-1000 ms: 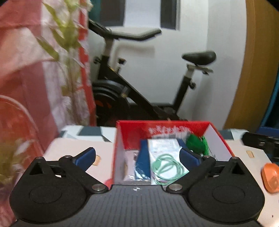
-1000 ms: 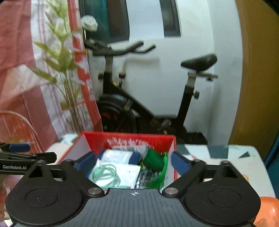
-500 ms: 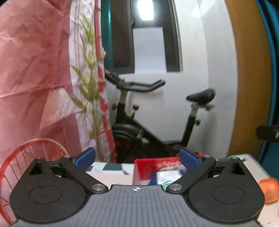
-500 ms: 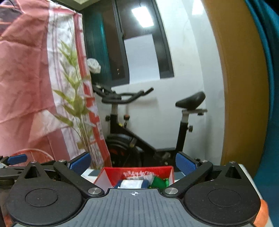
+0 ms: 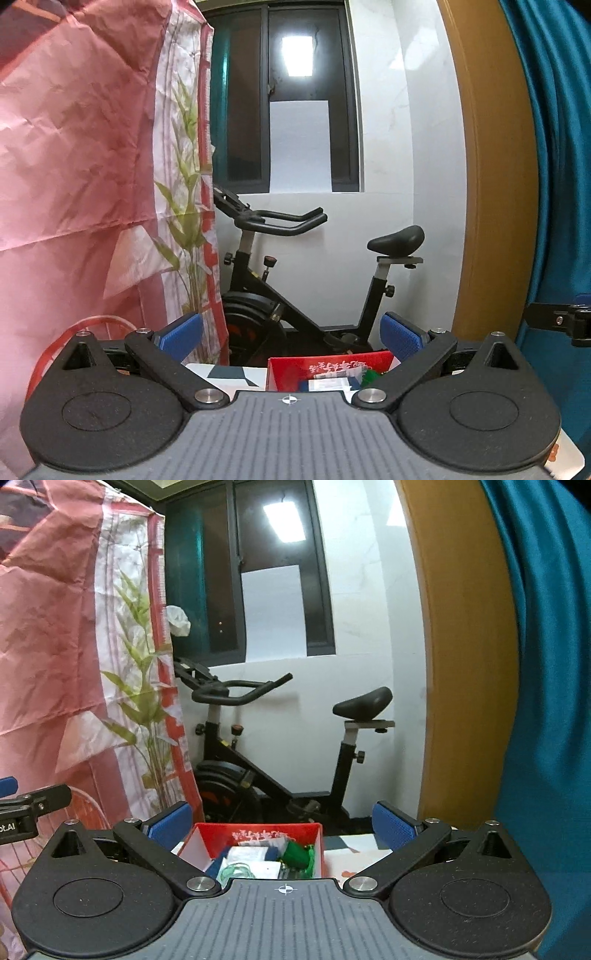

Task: Organize soft objects

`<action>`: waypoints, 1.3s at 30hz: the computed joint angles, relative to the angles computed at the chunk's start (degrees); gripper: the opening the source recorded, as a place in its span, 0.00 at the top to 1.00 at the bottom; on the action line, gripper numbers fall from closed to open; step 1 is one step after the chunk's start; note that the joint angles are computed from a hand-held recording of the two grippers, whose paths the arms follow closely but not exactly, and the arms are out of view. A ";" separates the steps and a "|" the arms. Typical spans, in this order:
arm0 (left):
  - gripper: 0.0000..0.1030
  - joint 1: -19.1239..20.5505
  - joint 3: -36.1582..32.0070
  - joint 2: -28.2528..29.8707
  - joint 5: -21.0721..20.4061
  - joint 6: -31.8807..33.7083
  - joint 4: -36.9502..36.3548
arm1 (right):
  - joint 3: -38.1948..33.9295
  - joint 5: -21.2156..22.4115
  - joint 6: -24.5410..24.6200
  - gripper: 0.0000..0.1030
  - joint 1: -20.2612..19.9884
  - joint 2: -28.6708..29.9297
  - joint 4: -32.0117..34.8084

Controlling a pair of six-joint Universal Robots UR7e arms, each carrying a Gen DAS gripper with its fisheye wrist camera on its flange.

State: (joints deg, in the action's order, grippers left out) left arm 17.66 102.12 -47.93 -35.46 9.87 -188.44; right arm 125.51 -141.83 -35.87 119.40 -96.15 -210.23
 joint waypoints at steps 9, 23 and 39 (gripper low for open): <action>0.00 -0.03 1.32 -1.25 -1.01 -3.30 2.69 | 0.31 -3.56 -1.91 0.00 2.08 0.69 -1.84; 0.00 0.14 2.29 -1.78 -0.14 -5.68 3.72 | 0.11 -6.18 -2.07 0.00 1.82 2.45 -2.39; 0.00 0.59 2.17 -1.80 -0.34 -7.32 5.39 | -0.14 -8.49 -2.61 0.00 0.87 4.02 -3.70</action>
State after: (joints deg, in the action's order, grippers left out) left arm 18.26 104.29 -49.74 -35.80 2.55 -183.05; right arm 125.37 -150.31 -38.48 120.27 -92.13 -213.93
